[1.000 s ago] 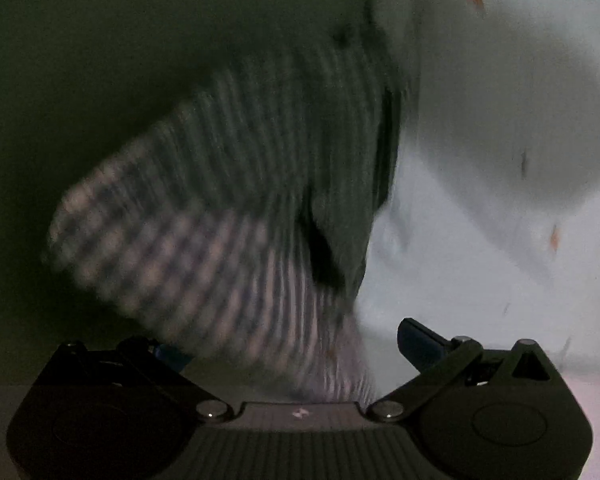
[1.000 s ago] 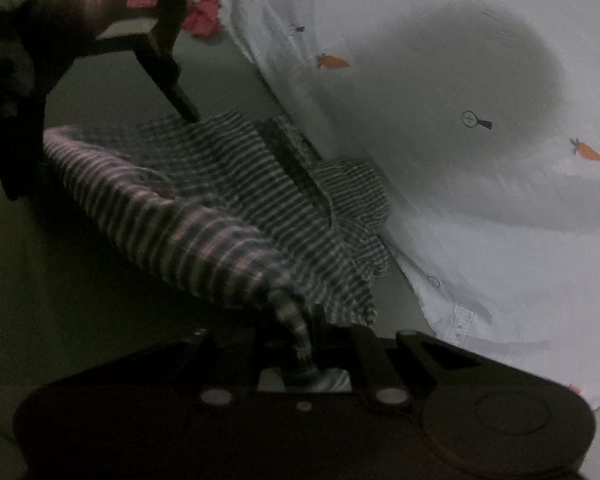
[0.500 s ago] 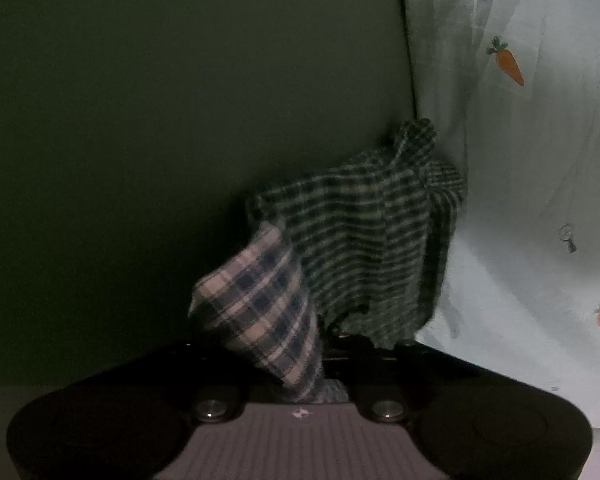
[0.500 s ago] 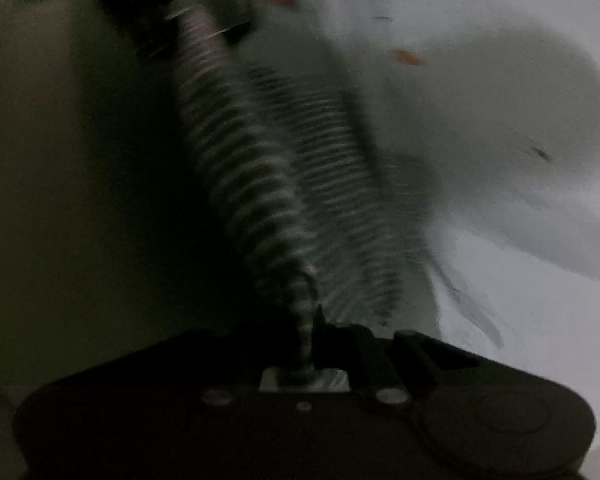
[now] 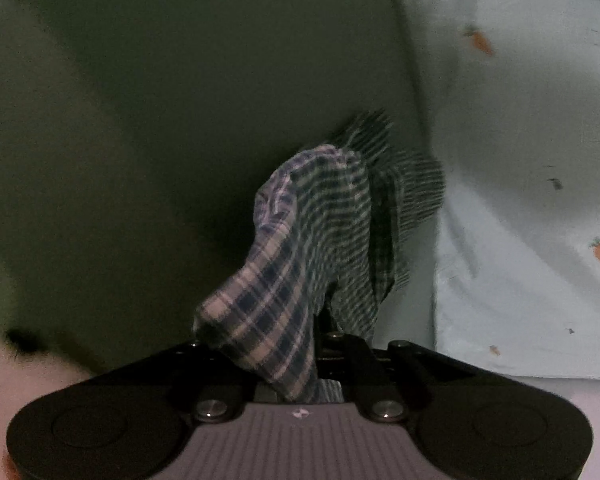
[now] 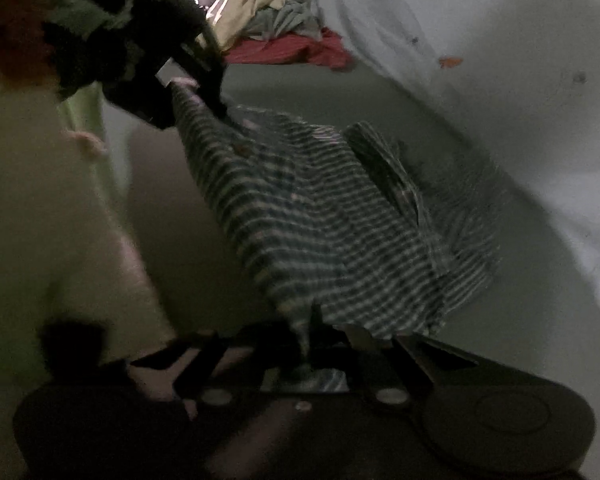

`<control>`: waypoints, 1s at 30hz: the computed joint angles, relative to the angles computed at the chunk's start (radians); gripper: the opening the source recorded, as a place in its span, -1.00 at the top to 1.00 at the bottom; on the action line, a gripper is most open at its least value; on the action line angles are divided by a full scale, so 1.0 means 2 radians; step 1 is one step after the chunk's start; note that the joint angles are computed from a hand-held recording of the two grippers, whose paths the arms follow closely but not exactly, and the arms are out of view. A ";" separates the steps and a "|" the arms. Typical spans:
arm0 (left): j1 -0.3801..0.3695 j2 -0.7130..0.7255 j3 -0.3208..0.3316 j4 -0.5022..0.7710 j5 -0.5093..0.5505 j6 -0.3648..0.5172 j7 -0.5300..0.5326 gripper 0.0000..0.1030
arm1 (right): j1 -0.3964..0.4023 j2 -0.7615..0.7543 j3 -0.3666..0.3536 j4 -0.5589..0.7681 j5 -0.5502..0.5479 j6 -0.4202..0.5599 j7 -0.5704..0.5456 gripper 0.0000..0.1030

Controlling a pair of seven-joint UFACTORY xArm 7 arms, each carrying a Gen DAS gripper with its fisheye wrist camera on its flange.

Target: Fold clothes

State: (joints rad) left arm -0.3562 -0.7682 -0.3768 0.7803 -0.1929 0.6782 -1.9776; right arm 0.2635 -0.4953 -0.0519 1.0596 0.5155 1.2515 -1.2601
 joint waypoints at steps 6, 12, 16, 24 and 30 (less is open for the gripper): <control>-0.005 0.059 0.022 0.015 -0.023 -0.055 -0.001 0.88 | -0.015 0.044 -0.007 0.038 0.014 0.007 0.035 0.93; 0.003 0.150 0.072 0.086 -0.010 -0.097 0.097 0.83 | -0.029 0.169 0.002 0.166 0.060 -0.015 0.050 0.92; -0.012 0.251 0.125 0.163 -0.061 -0.128 0.193 0.69 | -0.046 0.288 0.031 0.292 0.051 -0.042 0.099 0.88; 0.031 0.430 0.148 0.353 -0.038 -0.110 0.365 -0.57 | 0.020 0.450 0.033 0.412 -0.140 -0.265 0.350 0.03; 0.026 0.412 0.141 0.350 0.186 -0.024 0.328 -0.66 | 0.043 0.373 0.025 0.269 -0.220 -0.371 0.491 -0.10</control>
State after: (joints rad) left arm -0.3041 0.0554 -0.0951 1.4795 0.1788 0.6304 -1.3216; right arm 0.3495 0.2514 -0.0026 1.5973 0.0751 0.5100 -0.2774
